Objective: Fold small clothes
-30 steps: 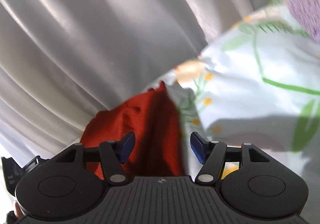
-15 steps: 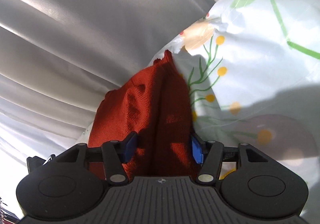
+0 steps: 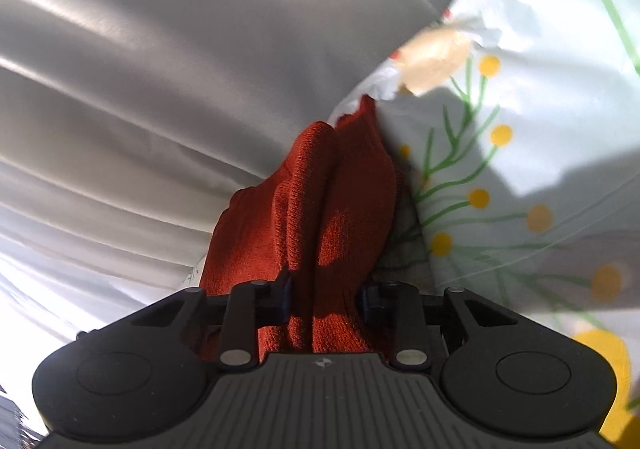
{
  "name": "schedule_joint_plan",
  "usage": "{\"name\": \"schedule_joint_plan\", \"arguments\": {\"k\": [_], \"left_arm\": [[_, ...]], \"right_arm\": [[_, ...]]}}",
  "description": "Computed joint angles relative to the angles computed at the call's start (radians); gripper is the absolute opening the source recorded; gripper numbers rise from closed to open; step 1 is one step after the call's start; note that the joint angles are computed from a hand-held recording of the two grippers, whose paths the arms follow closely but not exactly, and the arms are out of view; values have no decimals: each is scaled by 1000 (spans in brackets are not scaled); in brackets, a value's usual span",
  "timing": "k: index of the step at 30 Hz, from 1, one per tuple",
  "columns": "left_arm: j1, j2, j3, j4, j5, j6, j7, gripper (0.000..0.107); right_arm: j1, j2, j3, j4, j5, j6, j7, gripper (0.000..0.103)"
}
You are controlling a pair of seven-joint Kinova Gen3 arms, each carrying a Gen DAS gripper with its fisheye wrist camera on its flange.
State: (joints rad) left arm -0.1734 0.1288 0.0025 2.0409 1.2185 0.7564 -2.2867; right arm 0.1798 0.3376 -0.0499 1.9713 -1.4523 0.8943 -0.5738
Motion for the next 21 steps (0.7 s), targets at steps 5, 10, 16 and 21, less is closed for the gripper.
{"name": "schedule_joint_plan", "arguments": {"k": [5,10,16,21], "left_arm": [[-8,-60,-17,11,-10,46,-7,42],[-10,-149,-53,42,-38,78,16,40],[-19,-272,-124,118,-112,109,66,40],[-26,-355,-172,154,-211,120,128,41]], "right_arm": [[-38,-67,-3,10,13,-36,0,26],[-69,-114,-6,30,21,-28,-10,25],[-91,-161,6,103,-35,43,35,23],[-133,-180,12,137,-35,67,26,23]]}}
